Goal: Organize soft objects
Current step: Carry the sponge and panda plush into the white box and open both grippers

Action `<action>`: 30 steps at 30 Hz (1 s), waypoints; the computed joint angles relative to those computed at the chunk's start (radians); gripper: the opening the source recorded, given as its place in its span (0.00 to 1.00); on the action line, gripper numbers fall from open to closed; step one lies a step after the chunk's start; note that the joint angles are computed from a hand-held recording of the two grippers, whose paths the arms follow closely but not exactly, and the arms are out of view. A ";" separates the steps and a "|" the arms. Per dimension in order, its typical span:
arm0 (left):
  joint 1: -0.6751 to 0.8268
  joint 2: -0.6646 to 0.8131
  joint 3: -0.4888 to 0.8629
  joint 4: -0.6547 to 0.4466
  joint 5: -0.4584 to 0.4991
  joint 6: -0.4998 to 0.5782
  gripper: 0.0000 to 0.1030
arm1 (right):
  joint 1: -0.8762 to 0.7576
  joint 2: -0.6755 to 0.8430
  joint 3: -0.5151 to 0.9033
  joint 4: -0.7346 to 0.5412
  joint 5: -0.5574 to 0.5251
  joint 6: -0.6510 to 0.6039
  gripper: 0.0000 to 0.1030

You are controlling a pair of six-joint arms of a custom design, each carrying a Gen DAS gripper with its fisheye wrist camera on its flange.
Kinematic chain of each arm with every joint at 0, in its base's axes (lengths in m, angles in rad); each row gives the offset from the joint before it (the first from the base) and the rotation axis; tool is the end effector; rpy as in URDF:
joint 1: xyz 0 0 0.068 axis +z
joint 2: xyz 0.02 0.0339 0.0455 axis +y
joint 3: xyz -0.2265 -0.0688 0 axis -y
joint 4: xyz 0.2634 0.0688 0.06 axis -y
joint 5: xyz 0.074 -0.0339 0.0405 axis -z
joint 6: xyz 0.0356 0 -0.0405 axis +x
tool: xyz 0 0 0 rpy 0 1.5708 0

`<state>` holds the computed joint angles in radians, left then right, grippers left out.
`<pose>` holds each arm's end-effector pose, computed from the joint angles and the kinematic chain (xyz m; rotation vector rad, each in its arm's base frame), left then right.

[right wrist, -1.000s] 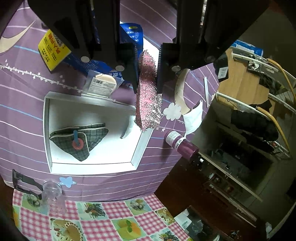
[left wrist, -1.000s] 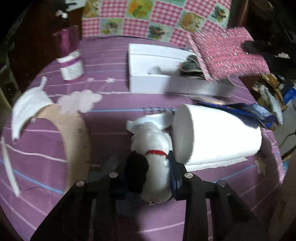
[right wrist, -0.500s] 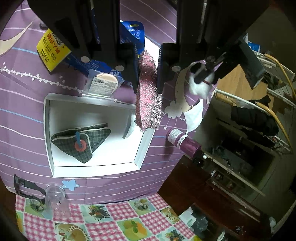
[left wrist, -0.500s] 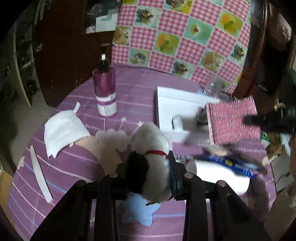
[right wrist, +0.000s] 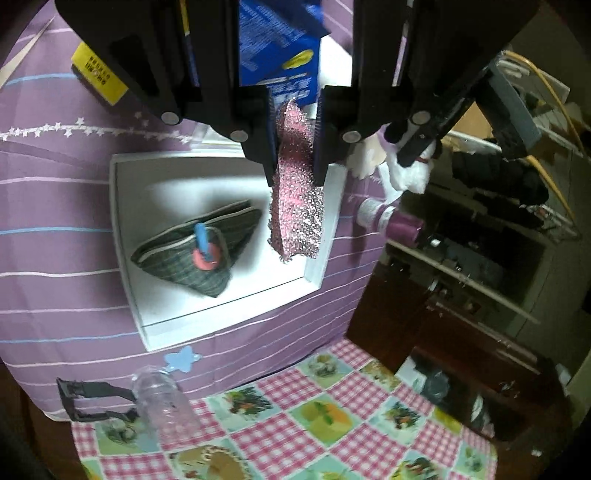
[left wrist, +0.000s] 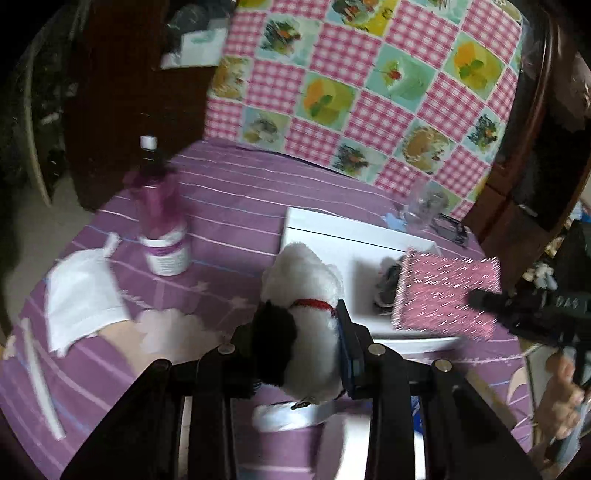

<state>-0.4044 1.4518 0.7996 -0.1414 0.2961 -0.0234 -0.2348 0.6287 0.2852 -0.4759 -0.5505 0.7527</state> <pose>0.2852 -0.1333 0.1492 0.5947 2.3149 -0.5550 0.1758 -0.0229 0.1382 0.9037 2.2442 0.8993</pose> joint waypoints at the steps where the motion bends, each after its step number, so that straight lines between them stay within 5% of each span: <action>1: -0.015 0.033 0.026 0.003 -0.003 -0.012 0.30 | -0.006 0.011 -0.001 0.003 0.002 -0.002 0.18; 11: -0.115 0.203 0.111 0.130 -0.105 -0.017 0.30 | 0.017 0.006 -0.033 0.070 0.098 0.017 0.19; 22: -0.099 0.366 0.193 0.112 -0.052 0.031 0.31 | 0.170 0.484 0.112 0.278 0.152 0.051 0.19; 25: -0.107 0.392 0.197 0.127 -0.072 0.030 0.32 | 0.196 0.537 0.125 0.318 0.178 0.068 0.19; 30: -0.066 0.436 0.255 0.065 0.025 0.005 0.32 | 0.227 0.604 0.128 0.370 0.251 0.116 0.21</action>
